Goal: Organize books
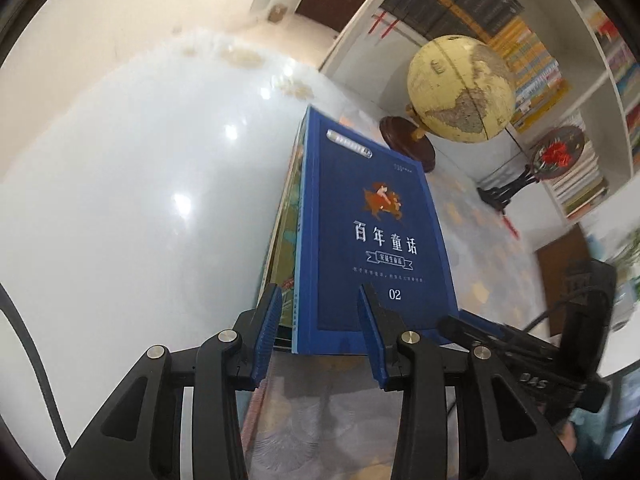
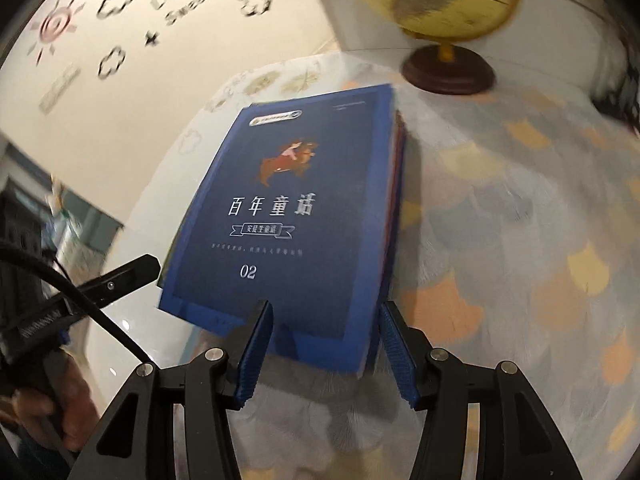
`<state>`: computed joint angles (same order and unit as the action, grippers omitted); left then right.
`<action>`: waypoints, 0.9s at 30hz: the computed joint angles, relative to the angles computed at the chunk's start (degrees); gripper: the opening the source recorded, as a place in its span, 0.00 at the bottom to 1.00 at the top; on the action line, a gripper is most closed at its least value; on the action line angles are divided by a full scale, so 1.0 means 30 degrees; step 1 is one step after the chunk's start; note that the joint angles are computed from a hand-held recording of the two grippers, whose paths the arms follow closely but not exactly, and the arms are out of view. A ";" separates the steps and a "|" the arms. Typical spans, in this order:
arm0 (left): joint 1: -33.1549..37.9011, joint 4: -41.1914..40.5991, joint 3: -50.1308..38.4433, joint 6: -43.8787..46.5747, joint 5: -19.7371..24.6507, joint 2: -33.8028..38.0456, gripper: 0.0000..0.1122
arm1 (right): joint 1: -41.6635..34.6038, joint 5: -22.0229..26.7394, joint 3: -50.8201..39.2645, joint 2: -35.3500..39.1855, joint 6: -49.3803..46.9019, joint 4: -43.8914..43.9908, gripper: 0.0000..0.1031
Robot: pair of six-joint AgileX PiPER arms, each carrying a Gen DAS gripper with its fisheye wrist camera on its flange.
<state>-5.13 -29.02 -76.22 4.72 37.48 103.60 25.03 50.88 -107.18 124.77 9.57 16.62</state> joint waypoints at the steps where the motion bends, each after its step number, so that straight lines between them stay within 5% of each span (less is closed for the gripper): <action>1: -0.0409 0.0984 -0.0160 -0.0711 0.0007 -0.0237 0.32 | -0.0083 -0.0544 0.1132 -0.0769 0.0149 -0.0027 0.52; 10: -0.5792 0.5802 -0.2716 -0.5204 0.1502 -0.1672 0.32 | -0.1405 -0.2812 0.8959 -0.6516 0.0225 0.0546 0.52; 16: -1.1055 1.1041 -0.5493 -1.1272 0.3239 -0.1500 0.32 | -0.4035 -0.3196 1.3522 -1.1778 -0.1691 0.1367 0.52; 22: -1.7109 1.5809 -0.9680 -1.8109 0.5702 0.0573 0.32 | -0.9410 -0.0079 1.6750 -1.7706 -0.7430 0.2704 0.53; 27: -2.1404 1.7663 -1.6904 -2.0982 0.9519 0.4841 0.36 | -1.8265 0.5221 1.7724 -2.0982 -1.5952 0.5122 0.54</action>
